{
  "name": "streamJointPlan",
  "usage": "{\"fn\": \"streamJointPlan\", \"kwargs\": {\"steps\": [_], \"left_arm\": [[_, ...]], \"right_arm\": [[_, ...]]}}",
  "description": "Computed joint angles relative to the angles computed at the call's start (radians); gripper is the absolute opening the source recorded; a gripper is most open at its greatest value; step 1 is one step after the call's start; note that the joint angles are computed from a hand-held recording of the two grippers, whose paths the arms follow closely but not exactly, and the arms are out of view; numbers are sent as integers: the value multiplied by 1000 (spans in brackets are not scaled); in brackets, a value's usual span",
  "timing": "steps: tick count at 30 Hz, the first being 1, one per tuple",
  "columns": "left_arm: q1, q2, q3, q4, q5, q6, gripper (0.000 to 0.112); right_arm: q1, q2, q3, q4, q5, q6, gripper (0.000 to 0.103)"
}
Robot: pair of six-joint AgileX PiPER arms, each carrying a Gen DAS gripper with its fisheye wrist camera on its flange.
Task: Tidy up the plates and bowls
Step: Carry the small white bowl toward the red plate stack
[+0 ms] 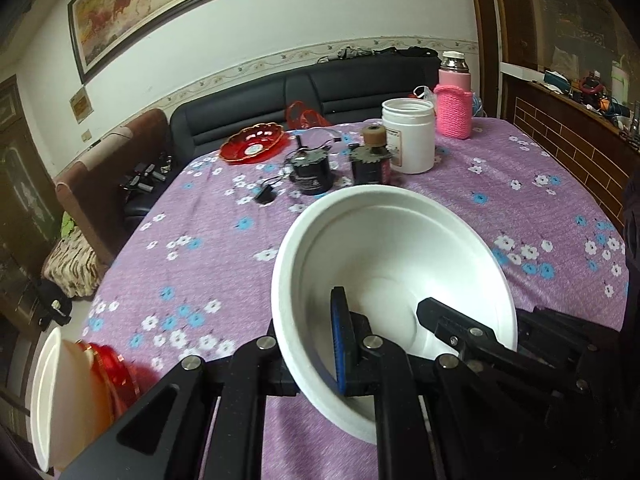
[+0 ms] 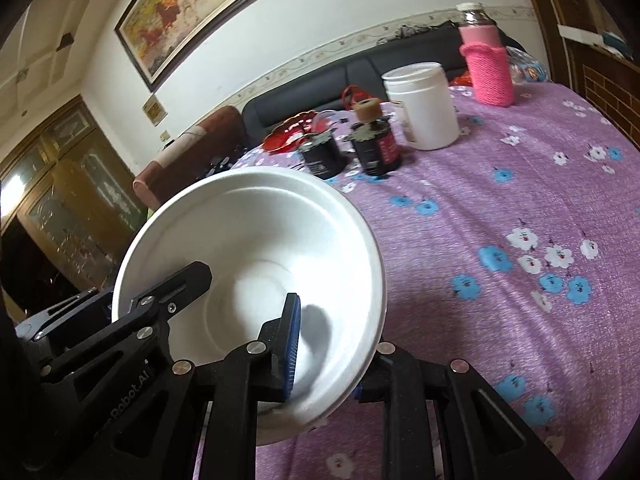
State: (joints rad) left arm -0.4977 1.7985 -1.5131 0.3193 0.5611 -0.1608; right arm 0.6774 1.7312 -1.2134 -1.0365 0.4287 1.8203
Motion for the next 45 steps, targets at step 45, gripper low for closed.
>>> {"fn": "streamJointPlan", "kwargs": {"steps": [45], "left_arm": [[484, -625, 518, -890, 108, 903, 14]], "right_arm": [[569, 86, -266, -78, 550, 142, 21]]}}
